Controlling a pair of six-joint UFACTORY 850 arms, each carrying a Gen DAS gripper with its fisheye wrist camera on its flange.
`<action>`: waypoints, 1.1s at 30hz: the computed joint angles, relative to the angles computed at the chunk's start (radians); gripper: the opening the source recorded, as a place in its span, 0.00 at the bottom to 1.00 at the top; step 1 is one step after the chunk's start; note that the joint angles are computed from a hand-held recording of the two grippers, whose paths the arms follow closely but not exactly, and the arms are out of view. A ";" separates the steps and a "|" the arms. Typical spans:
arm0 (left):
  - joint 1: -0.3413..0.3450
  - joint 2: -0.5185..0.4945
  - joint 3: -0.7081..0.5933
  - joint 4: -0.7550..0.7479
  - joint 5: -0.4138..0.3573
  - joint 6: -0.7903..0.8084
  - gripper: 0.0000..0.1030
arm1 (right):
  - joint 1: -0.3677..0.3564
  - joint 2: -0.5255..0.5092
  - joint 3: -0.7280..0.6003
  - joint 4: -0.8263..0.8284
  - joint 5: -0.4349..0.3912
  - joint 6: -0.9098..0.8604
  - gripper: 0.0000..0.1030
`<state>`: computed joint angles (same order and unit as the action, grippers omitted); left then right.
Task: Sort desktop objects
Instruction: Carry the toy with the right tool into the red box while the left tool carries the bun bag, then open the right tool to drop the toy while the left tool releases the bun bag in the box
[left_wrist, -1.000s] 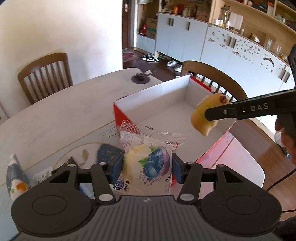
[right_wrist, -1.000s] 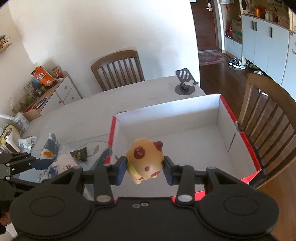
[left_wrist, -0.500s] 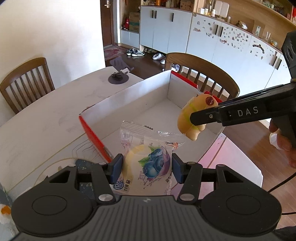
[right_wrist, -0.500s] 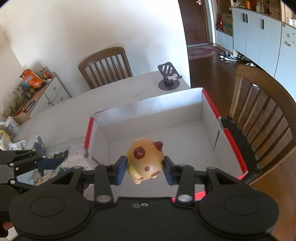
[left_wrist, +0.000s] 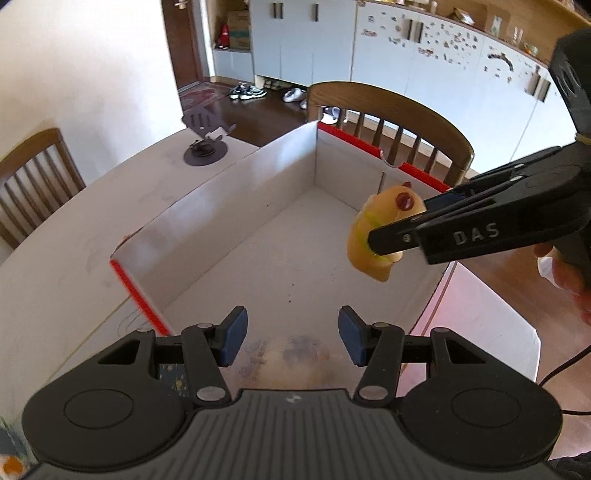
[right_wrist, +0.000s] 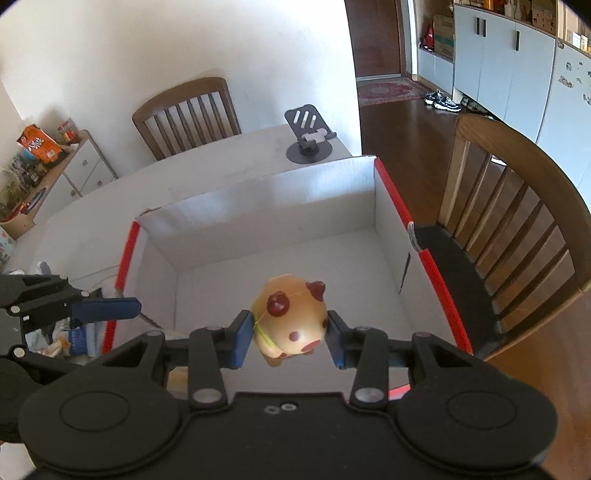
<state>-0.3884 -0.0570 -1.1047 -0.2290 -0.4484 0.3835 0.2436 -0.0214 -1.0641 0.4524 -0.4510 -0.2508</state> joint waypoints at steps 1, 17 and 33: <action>-0.002 -0.012 -0.009 0.002 -0.003 0.006 0.52 | 0.000 -0.007 -0.004 -0.008 0.001 0.003 0.40; -0.001 -0.093 -0.040 0.038 -0.061 -0.019 0.49 | 0.007 -0.149 -0.081 -0.102 -0.073 0.050 0.40; 0.000 -0.070 -0.025 0.016 -0.036 -0.016 0.49 | 0.006 -0.156 -0.078 -0.105 -0.094 0.051 0.54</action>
<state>-0.3887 -0.1270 -1.1297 -0.2128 -0.4845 0.3676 0.2498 -0.1770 -1.1419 0.3472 -0.5454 -0.1997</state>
